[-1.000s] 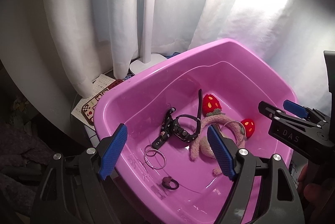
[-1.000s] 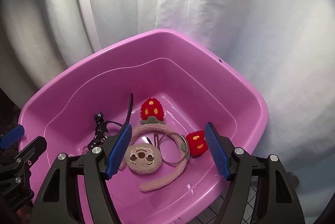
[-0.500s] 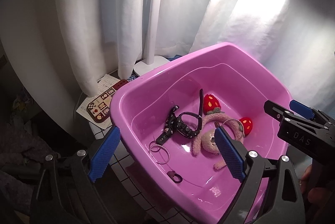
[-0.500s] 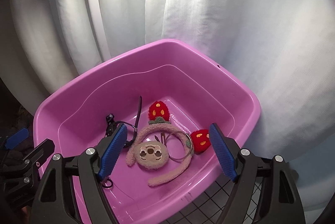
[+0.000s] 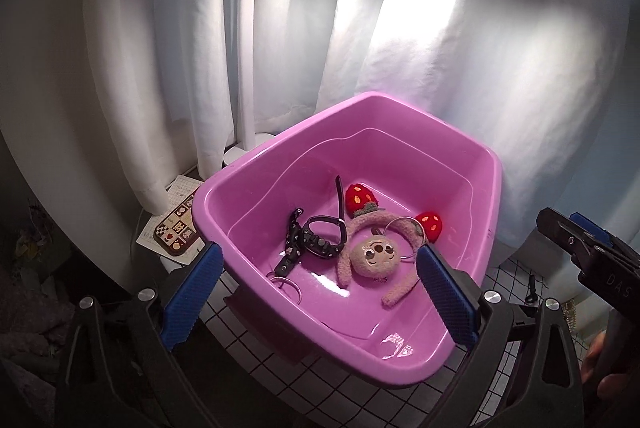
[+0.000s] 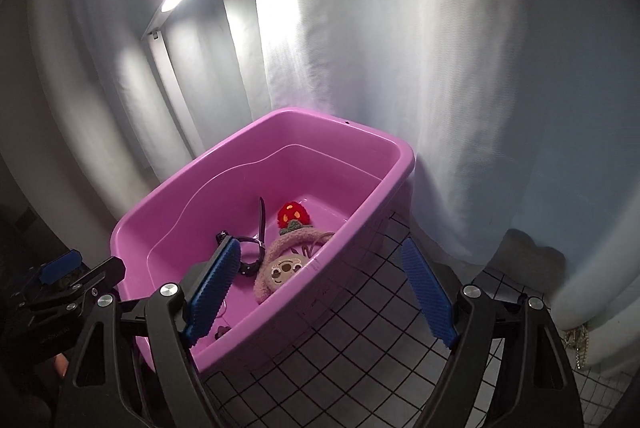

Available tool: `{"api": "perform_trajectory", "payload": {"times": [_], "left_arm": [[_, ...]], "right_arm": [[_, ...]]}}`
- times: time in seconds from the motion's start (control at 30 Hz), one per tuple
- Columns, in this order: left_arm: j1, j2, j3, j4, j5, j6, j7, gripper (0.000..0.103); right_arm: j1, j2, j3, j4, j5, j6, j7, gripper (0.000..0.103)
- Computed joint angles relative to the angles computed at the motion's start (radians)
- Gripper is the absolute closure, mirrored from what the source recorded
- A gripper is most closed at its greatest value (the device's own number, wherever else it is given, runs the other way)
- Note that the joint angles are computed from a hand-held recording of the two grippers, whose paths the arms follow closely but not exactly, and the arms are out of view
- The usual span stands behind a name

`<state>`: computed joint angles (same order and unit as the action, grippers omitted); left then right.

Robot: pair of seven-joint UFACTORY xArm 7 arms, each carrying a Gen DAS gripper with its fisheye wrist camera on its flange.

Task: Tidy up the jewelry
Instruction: 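Withdraw both tools from the tub, then reach the left tool to the black hair tie while the right tool reaches the gold pearl clip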

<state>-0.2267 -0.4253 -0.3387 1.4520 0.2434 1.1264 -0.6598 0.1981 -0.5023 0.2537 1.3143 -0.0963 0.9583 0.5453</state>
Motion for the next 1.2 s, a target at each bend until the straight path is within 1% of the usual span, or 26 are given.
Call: {"api": "perform_trajectory", "payload": {"times": [0.13, 0.27, 0.37, 0.43, 0.57, 0.63, 0.7, 0.83, 0.9, 0.97, 1.1, 1.2], "left_arm": [[-0.036, 0.016, -0.036, 0.02, -0.007, -0.05, 0.011, 0.007], [-0.074, 0.064, -0.085, 0.069, -0.001, -0.082, -0.005, 0.007], [-0.108, 0.109, -0.126, 0.099, 0.023, -0.099, -0.042, 0.006], [-0.142, 0.162, -0.152, 0.134, 0.039, -0.09, -0.065, 0.006], [-0.222, 0.287, -0.212, 0.211, 0.104, -0.029, -0.111, 0.006], [-0.265, 0.336, -0.228, 0.229, 0.135, -0.021, -0.138, 0.006], [-0.311, 0.39, -0.244, 0.259, 0.191, 0.01, -0.177, 0.006], [-0.404, 0.479, -0.242, 0.311, 0.263, 0.064, -0.231, 0.006], [-0.445, 0.513, -0.229, 0.327, 0.284, 0.094, -0.246, 0.006], [-0.48, 0.543, -0.211, 0.34, 0.298, 0.111, -0.265, 0.006], [-0.535, 0.589, -0.166, 0.36, 0.3, 0.132, -0.268, 0.006], [-0.568, 0.615, -0.13, 0.372, 0.304, 0.115, -0.248, 0.006]], "right_arm": [[-0.024, -0.2, -0.042, -0.155, 0.016, 0.047, 0.032, 0.022], [-0.064, -0.39, -0.087, -0.288, 0.036, 0.14, 0.037, 0.022], [-0.11, -0.53, -0.12, -0.376, 0.038, 0.221, 0.037, 0.022], [-0.14, -0.621, -0.146, -0.424, 0.035, 0.282, 0.028, 0.022], [-0.191, -0.75, -0.209, -0.498, 0.03, 0.396, -0.017, 0.022], [-0.205, -0.801, -0.242, -0.531, 0.033, 0.433, -0.05, 0.022], [-0.222, -0.847, -0.269, -0.562, 0.035, 0.463, -0.082, 0.022], [-0.265, -0.912, -0.329, -0.617, 0.039, 0.484, -0.128, 0.022], [-0.288, -0.938, -0.36, -0.647, 0.043, 0.478, -0.145, 0.022], [-0.306, -0.951, -0.376, -0.667, 0.043, 0.463, -0.166, 0.022], [-0.331, -0.966, -0.399, -0.719, 0.039, 0.403, -0.216, 0.022], [-0.343, -0.949, -0.423, -0.762, 0.053, 0.331, -0.245, 0.022]]}}
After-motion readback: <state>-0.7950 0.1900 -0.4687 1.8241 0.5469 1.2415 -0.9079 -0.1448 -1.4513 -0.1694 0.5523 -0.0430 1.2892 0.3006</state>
